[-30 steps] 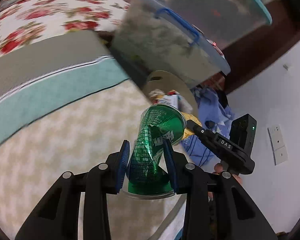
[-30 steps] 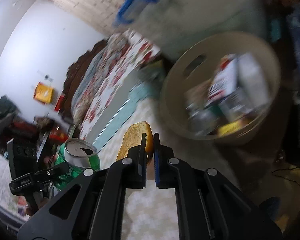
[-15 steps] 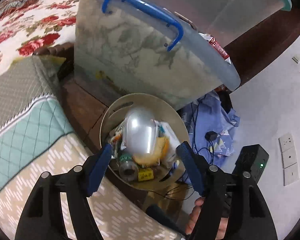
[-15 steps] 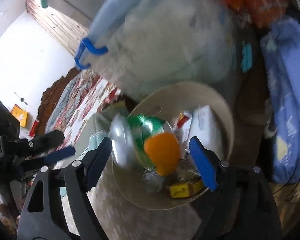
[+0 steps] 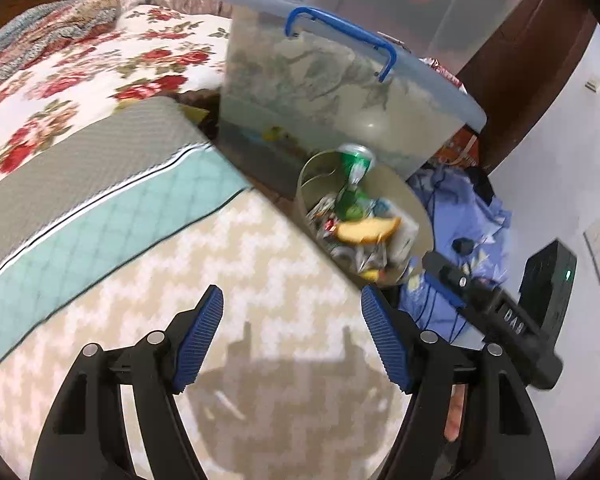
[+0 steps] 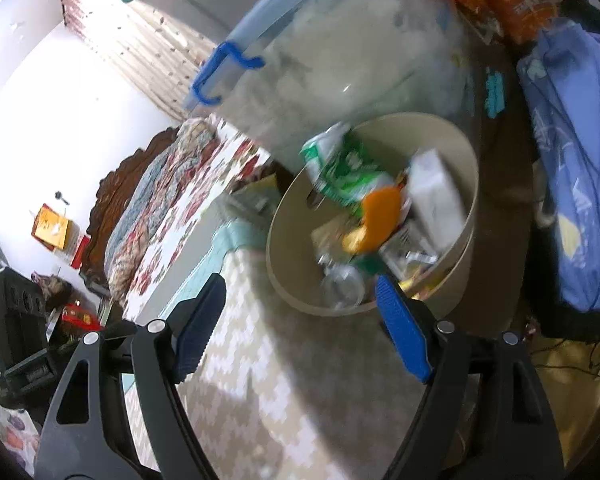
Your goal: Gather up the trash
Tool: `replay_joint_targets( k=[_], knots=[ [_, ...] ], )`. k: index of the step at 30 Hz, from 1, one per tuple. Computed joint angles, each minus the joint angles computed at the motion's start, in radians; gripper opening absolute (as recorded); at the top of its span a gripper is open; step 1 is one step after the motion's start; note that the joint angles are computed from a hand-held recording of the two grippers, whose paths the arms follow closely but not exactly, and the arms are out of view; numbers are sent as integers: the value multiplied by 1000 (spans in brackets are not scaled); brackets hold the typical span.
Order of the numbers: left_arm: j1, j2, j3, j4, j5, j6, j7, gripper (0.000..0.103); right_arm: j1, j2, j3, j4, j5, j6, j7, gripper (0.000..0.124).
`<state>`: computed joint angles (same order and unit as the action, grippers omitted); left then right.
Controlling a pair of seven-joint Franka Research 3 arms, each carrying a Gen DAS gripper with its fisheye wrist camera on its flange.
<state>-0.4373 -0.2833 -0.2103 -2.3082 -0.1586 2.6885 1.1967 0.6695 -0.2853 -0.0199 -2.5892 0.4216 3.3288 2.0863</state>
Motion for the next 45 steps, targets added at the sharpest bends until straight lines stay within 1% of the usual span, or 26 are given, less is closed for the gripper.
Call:
replay_joint_targets(
  k=[3,4,5,7,8,9,10,11,12,13,14,16,17,19,20,22,24,26,27,28,30,31,34,35,38,45],
  knots=[
    [-3,-78,1,-69,7,-17,-14,68,-153,5,152,46,-11,-51,-15,77],
    [-8,-107,6,-93,5,-29,-17,69,-188,23,167,86,-32,-65,-37,77],
    [-13,-134,11,-114,2,-41,-23,69,-259,46,214,125,-36,-79,-59,77],
    [-20,-189,21,-158,-3,-57,-38,69,-434,90,315,214,-181,-142,27,74],
    [-22,-223,27,-183,-6,-65,-48,69,-521,144,344,290,-322,-182,111,71],
    [-25,-246,32,-200,-7,-69,-56,69,-607,173,406,336,-402,-218,189,65],
    [-27,-280,37,-226,-7,-74,-68,69,-663,238,441,418,-420,-279,196,58],
    [-24,-316,40,-251,-3,-80,-82,69,-684,273,456,464,-421,-326,194,55],
    [-22,-340,40,-267,4,-85,-97,69,-675,319,441,521,-442,-385,200,47],
    [-19,-370,44,-288,9,-94,-111,70,-660,374,423,591,-488,-464,219,44],
    [-18,-393,48,-304,13,-102,-125,70,-642,400,405,626,-519,-508,228,42],
    [-19,-429,65,-331,16,-124,-140,70,-603,430,375,668,-566,-582,228,39],
    [-21,-437,73,-337,16,-129,-143,70,-598,429,385,660,-517,-586,166,39],
    [-28,-457,88,-354,11,-131,-144,70,-620,388,442,593,-297,-549,-45,39],
    [-31,-468,91,-362,9,-131,-144,70,-606,353,440,548,-256,-529,-84,39],
    [-44,-476,102,-370,2,-130,-137,70,-577,295,426,472,-231,-477,-103,40],
    [-52,-481,100,-370,1,-136,-133,70,-542,203,409,364,-208,-414,-78,40],
    [-48,-486,77,-361,22,-148,-136,73,-479,110,373,259,-110,-357,-91,41],
    [-45,-486,65,-356,34,-151,-141,76,-459,86,363,229,-95,-337,-83,41],
    [-39,-500,45,-353,54,-159,-149,79,-426,38,348,177,-62,-309,-67,41],
    [-34,-522,21,-350,88,-170,-164,83,-398,-19,343,117,-61,-280,-5,45],
    [-29,-540,7,-351,108,-179,-176,85,-396,-49,353,88,-66,-269,37,49],
    [-20,-597,-21,-358,160,-207,-215,90,-398,-146,413,3,-71,-234,182,51],
    [-20,-610,-25,-357,173,-217,-226,91,-411,-160,433,-4,-86,-234,216,51],
    [-12,-669,-43,-364,215,-258,-269,94,-481,-240,538,-29,-136,-254,345,57],
    [-3,-768,-69,-373,295,-349,-343,94,-516,-398,620,-33,-245,-336,493,64]
  ],
)
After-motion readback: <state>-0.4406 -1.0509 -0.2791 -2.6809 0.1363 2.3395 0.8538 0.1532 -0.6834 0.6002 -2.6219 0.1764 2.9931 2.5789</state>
